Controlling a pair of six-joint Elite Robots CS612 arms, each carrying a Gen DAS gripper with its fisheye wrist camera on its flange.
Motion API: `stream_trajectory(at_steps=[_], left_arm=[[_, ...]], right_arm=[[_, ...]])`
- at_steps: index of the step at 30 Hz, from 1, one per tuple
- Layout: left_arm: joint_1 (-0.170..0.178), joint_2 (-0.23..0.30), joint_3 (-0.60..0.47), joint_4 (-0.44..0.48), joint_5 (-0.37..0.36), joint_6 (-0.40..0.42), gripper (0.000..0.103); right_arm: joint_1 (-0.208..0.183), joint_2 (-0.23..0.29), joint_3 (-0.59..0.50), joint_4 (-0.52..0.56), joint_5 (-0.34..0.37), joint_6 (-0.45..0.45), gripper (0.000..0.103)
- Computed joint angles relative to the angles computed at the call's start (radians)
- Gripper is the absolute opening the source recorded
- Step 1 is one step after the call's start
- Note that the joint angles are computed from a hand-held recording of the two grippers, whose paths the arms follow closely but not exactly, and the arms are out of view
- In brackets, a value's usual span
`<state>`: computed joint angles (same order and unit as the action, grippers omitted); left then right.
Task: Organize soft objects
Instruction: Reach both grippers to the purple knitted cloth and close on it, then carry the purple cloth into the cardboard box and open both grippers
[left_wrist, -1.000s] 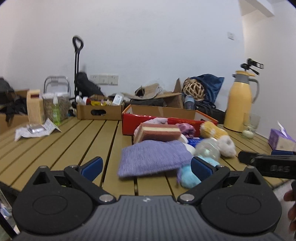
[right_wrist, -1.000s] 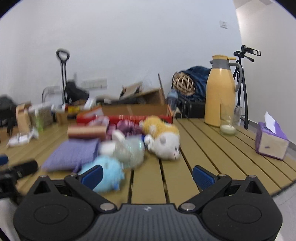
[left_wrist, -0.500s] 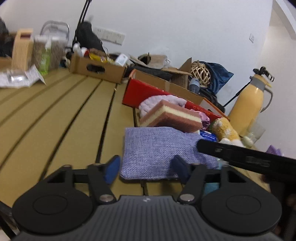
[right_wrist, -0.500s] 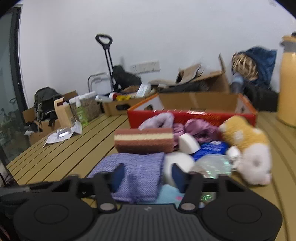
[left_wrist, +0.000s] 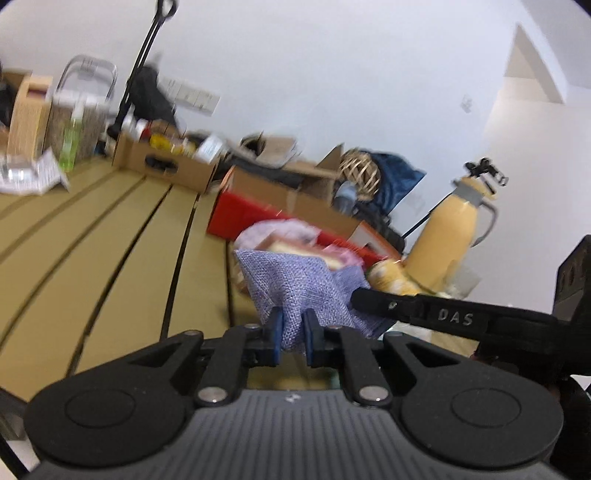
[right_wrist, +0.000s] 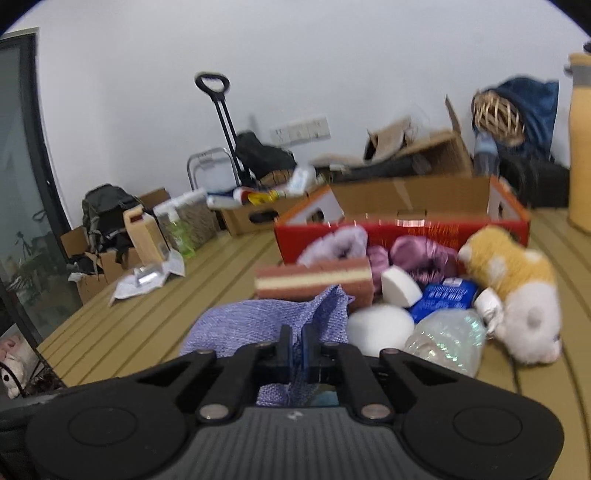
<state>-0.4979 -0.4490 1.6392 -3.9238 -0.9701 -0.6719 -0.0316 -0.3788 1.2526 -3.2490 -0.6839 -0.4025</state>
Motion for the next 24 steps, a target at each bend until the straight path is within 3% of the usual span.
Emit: stream_trajectory(at_steps=[9, 14, 17, 20, 24], left_arm=[[-0.096, -0.049, 0.058, -0.128, 0.123, 0.143, 0.012], [-0.107, -0.066, 0.051, -0.173, 0.107, 0.238, 0.012], [-0.077, -0.075, 0.016, -0.158, 0.056, 0.279, 0.012], [-0.013, -0.088, -0.038, -0.087, -0.063, 0.279, 0.012], [0.086, -0.077, -0.172, 0.082, -0.190, 0.275, 0.012]], right_arm=[[-0.066, -0.072, 0.163, -0.196, 0.104, 0.081, 0.005], [-0.096, -0.088, 0.192, -0.307, 0.151, 0.136, 0.005], [-0.096, -0.084, 0.150, -0.328, 0.165, 0.182, 0.005], [-0.078, -0.069, 0.054, -0.282, 0.154, 0.212, 0.005], [-0.027, -0.021, -0.155, -0.083, 0.086, 0.176, 0.005]])
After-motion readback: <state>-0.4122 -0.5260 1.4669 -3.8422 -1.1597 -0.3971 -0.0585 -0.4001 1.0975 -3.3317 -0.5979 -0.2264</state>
